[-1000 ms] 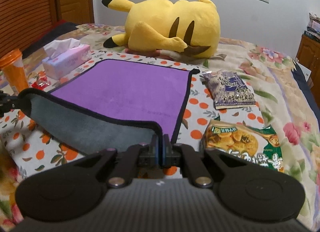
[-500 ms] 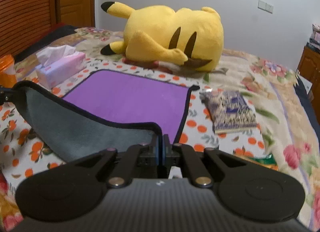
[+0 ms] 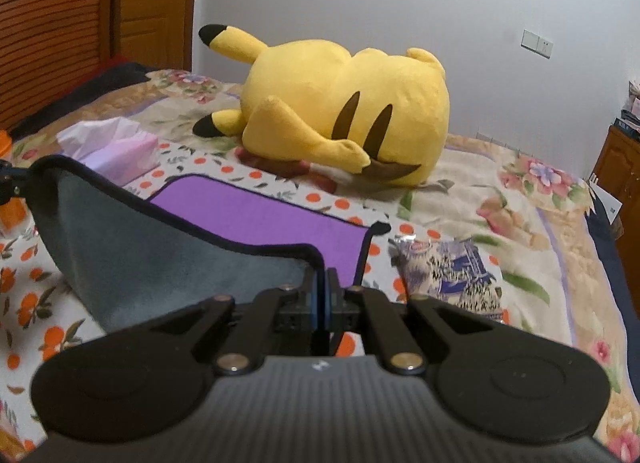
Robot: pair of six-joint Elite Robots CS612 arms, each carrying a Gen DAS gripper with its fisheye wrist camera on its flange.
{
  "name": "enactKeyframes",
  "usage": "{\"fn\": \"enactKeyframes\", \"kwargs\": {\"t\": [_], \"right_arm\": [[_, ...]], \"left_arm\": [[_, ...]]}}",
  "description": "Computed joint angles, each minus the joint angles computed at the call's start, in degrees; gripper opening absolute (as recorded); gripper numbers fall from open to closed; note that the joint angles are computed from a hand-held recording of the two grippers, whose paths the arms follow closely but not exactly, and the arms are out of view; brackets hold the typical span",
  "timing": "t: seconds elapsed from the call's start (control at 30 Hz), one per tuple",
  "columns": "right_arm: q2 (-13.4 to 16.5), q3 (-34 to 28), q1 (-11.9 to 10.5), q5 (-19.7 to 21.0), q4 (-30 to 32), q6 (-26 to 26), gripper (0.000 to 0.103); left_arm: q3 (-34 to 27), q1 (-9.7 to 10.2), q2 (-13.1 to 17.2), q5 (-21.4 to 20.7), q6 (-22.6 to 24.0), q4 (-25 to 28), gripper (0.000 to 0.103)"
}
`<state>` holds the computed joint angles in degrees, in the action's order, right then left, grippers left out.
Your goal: Fold towel
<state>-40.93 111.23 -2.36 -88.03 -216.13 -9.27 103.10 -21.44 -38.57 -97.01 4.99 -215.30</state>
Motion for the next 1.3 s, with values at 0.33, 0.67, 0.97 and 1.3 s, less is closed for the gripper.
{"fn": "enactKeyframes", "kwargs": {"t": [0.33, 0.67, 0.97, 1.3], "right_arm": [[0.53, -2.99, -0.01, 0.69, 0.86, 0.32, 0.003], [1.55, -5.58, 0.23, -0.21, 1.88, -0.7, 0.003], [3.04, -7.67, 0.08, -1.52, 1.78, -1.48, 0.003], [5.24, -10.36, -0.11, -2.45, 1.71, -1.88, 0.003]], "left_arm": [[-3.76, 0.07, 0.55, 0.93, -0.07, 3.25, 0.006], [-6.78, -0.02, 1.84, 2.21, 0.69, 5.06, 0.006], [-9.99, -0.14, 3.8, 4.26, -0.01, 5.84, 0.006], [-13.62, -0.08, 6.29, 6.15, -0.03, 6.88, 0.005]]}}
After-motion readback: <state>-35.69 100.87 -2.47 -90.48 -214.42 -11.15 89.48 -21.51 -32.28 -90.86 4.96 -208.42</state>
